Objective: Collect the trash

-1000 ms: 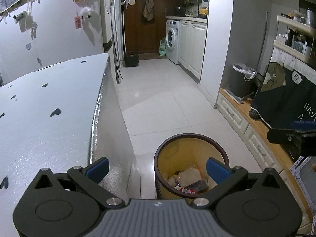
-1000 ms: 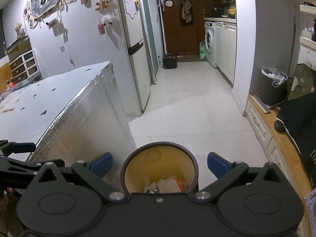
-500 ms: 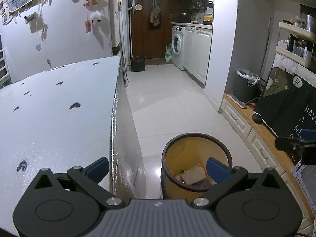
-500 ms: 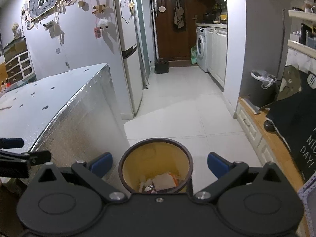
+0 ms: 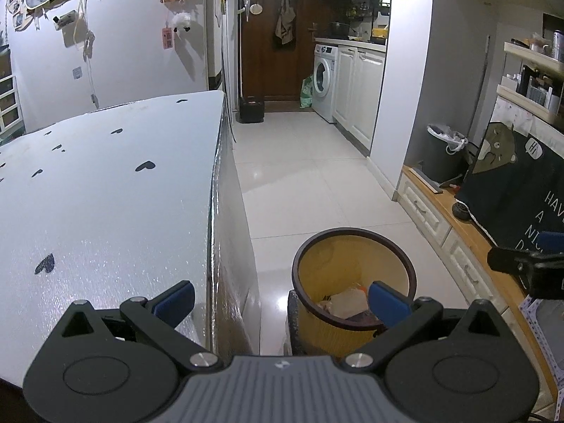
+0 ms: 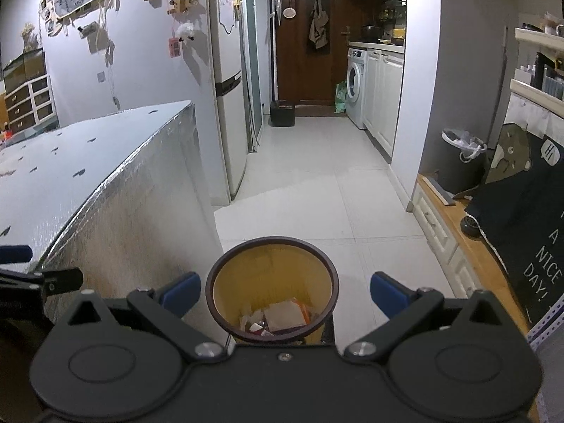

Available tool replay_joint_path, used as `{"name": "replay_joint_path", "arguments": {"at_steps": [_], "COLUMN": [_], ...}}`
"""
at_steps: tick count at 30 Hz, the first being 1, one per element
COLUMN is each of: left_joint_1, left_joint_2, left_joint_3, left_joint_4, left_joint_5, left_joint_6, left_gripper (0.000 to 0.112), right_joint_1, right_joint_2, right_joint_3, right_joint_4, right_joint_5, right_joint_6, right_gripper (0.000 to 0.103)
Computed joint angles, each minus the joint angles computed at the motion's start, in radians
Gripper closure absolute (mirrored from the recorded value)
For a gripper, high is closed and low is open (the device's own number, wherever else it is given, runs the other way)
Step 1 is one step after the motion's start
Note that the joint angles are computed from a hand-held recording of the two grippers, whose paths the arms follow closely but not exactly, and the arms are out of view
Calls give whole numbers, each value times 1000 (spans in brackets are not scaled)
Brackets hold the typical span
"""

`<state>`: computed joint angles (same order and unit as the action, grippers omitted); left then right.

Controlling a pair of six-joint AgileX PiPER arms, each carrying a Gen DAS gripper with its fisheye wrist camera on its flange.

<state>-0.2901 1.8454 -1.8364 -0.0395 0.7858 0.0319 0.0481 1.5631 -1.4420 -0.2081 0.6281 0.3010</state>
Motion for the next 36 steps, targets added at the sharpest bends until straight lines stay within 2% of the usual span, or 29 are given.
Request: {"name": "replay_joint_path", "arguments": {"at_steps": [12, 36], "left_joint_1": [-6, -13], "left_joint_2": [-16, -21], "left_joint_3": [35, 36], "left_joint_4": [8, 23], "left_joint_5": [-28, -30], "left_joint_6": [-10, -20], "left_gripper": [9, 9], "right_joint_1": [14, 24], "right_joint_2": [-14, -7], "right_joint_3": [31, 29], "right_joint_4": [-29, -43], "right_joint_5": [-15, -3], "right_joint_6": [28, 40], "right_gripper": [0, 0]}}
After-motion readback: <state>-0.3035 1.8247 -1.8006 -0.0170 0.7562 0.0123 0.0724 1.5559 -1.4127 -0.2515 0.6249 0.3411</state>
